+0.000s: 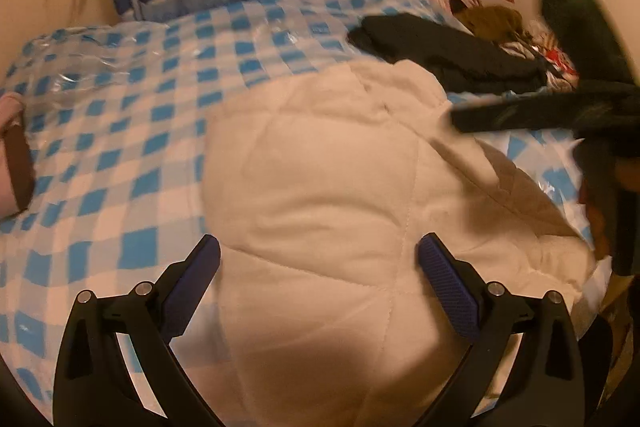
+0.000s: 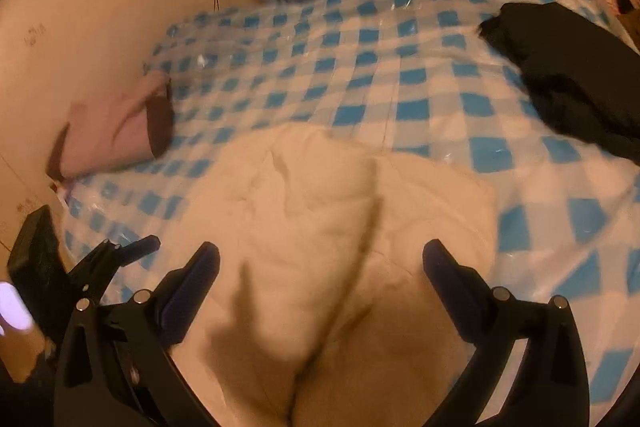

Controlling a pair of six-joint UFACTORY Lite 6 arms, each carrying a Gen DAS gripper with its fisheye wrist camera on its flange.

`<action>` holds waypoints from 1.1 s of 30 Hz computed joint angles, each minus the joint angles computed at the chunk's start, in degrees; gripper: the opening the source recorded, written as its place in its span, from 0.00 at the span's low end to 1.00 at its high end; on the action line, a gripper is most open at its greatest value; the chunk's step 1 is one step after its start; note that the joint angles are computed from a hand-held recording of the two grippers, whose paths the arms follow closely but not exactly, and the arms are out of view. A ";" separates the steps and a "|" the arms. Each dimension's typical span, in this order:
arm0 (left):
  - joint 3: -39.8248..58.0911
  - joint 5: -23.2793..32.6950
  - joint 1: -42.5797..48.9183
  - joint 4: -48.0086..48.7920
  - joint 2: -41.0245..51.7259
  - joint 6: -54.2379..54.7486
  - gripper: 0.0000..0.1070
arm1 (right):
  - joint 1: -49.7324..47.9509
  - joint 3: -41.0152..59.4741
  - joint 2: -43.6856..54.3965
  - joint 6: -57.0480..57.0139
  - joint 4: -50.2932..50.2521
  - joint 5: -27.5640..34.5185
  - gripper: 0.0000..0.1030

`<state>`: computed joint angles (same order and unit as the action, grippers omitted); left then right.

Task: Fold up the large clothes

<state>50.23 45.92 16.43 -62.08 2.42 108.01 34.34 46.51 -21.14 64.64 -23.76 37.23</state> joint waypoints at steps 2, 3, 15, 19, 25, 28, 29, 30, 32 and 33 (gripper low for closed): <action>-0.29 -1.73 -1.93 -0.51 2.72 0.76 0.89 | -2.74 -4.03 5.28 -4.29 3.45 -5.79 0.95; -1.69 -2.89 -2.42 -1.70 2.22 2.46 0.89 | -3.84 -7.45 4.33 -6.29 6.61 -8.18 0.95; 48.62 26.25 9.63 13.51 35.42 -28.61 0.89 | -51.22 -19.68 -24.78 -73.16 70.05 10.78 0.95; 71.53 34.64 8.82 16.57 53.35 -41.37 0.89 | -58.82 -22.59 -18.53 -82.68 76.39 16.23 0.95; 80.57 37.54 4.88 17.83 64.35 -47.97 0.89 | -57.68 -27.21 -7.50 -99.39 90.89 16.97 0.95; 84.14 39.46 4.04 16.21 67.45 -50.37 0.89 | -62.10 -27.93 -6.25 -103.41 92.27 19.36 0.95; 84.76 39.72 3.95 16.29 67.73 -50.56 0.89 | -63.75 -28.43 -6.10 -104.52 92.39 19.67 0.94; 84.11 39.41 3.93 16.23 67.24 -50.10 0.89 | -64.41 -29.01 -5.95 -105.31 92.42 19.70 0.94; 84.99 39.22 4.21 16.64 67.49 -49.16 0.89 | -61.98 -29.65 -6.85 -104.91 92.11 17.88 0.94; 88.59 40.64 4.41 16.73 69.65 -50.38 0.89 | -60.49 -29.74 -5.93 -105.94 93.41 18.66 0.94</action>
<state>138.81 86.56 20.83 -45.35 72.07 57.63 -26.15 16.76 -27.07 -41.30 69.65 55.89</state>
